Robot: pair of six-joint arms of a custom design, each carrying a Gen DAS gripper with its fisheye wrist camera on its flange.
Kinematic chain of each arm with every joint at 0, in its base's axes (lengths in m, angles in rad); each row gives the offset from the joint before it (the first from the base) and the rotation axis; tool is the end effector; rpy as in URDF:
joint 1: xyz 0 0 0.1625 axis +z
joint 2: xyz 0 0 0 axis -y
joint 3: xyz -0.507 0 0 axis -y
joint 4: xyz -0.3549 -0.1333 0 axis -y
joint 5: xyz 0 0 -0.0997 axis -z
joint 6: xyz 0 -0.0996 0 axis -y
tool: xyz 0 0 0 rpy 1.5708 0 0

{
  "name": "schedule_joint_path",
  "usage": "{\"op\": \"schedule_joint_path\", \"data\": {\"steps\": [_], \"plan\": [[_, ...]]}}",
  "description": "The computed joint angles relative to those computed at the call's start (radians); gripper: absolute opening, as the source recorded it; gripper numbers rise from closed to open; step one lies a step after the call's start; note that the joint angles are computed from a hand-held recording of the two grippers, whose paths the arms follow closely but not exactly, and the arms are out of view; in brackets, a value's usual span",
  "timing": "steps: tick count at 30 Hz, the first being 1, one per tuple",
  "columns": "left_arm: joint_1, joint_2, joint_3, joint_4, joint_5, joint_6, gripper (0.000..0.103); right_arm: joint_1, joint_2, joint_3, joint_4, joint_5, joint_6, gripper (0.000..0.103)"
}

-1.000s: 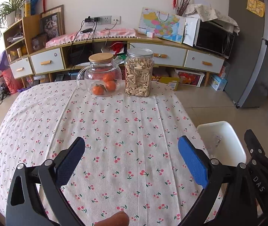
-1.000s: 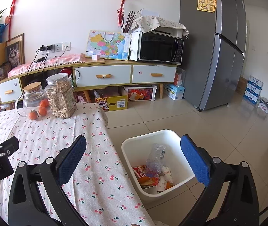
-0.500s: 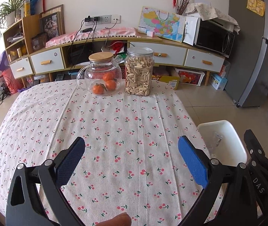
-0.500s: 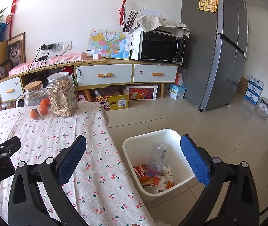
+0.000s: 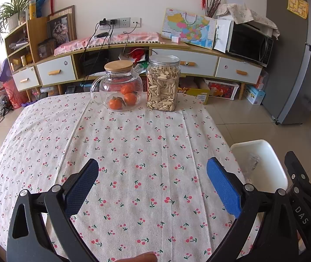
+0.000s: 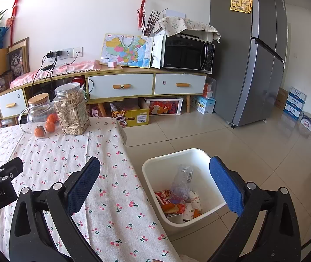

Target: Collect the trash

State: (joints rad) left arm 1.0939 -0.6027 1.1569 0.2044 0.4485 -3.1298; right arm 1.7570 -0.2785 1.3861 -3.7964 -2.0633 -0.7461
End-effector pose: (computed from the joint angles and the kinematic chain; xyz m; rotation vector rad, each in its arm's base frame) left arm -0.1150 -0.7085 0.1611 -0.0400 2.0391 -1.1090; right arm 0.2270 -0.7393 0.0356 0.6610 -2.0622 1.1376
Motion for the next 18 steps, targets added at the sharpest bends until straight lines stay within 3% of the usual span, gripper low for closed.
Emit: {"op": "schedule_joint_path", "data": {"steps": [18], "plan": [[0.001, -0.003, 0.013, -0.043, -0.007, 0.041, 0.096, -0.001, 0.001, 0.004, 0.027, -0.015, 0.018, 0.096]]}}
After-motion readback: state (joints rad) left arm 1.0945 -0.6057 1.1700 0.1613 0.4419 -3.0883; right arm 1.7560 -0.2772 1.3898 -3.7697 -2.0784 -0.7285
